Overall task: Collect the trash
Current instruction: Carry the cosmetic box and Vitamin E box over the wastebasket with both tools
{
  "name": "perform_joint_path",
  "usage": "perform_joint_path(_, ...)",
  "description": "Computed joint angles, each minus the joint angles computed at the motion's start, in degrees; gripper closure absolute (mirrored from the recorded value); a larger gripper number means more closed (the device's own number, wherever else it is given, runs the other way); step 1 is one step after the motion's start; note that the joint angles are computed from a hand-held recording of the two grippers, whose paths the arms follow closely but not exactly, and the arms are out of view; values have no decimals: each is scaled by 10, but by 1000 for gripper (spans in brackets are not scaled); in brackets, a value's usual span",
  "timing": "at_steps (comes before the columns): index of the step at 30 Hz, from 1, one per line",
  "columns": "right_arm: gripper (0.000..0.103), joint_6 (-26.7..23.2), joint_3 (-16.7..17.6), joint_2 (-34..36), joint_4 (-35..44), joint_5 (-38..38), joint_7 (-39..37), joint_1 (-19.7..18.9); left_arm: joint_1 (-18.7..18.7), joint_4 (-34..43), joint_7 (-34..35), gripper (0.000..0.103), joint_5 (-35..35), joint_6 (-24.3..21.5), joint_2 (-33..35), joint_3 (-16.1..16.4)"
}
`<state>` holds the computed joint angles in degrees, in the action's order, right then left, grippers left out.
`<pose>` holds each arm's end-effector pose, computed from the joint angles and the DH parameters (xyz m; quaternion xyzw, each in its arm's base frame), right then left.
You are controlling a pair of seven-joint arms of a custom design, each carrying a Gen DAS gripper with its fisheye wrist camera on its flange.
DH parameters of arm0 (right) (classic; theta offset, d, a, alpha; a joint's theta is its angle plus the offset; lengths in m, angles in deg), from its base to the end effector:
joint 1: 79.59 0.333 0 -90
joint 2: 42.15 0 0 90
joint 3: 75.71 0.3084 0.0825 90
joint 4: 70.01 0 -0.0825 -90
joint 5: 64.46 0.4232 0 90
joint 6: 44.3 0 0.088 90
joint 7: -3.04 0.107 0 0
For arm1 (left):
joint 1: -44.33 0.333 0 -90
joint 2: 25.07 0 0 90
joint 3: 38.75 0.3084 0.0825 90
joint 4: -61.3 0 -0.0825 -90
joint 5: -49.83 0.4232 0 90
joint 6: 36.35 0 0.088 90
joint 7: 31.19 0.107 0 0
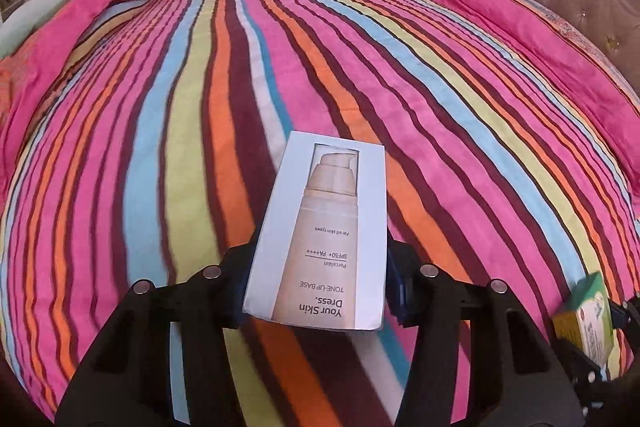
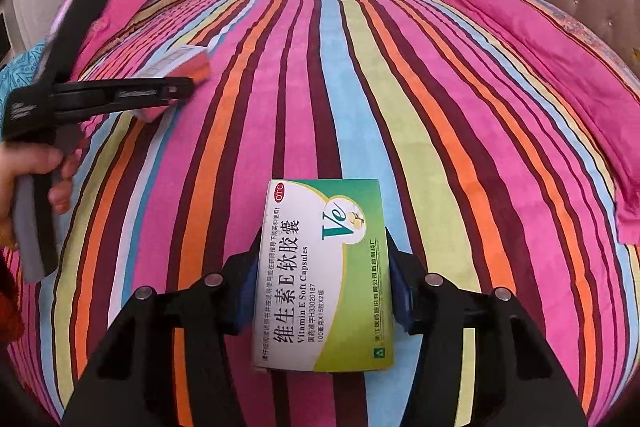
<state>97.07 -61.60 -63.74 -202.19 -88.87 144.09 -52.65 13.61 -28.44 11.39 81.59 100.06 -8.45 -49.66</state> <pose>0.3867 0.3493 0.5252 -0.7003 0.6345 -0.2101 0.2507 0.5564 -0.4663 0.5208 -0.6055 0.7243 -0.2528 0.2118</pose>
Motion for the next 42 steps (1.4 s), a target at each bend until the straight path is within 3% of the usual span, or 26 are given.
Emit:
perform_joint_path(7, 53, -33, 12, -46, -27, 18, 13, 18, 13, -116, -56, 53, 1, 3, -102, -24)
perform_joint_path(23, 53, -91, 35, -139, -69, 49, 19, 70, 63, -339, -136, 53, -61, -26, -339, -137)
perform_joint_path(33, 53, -133, 61, -207, -94, 50, 31, 98, 52, -428, -162, 53, -134, -60, -465, -198)
perform_joint_path(42, 53, -161, 79, -251, -112, 54, 48, 126, 30, -465, -188, 53, -174, -86, -539, -241)
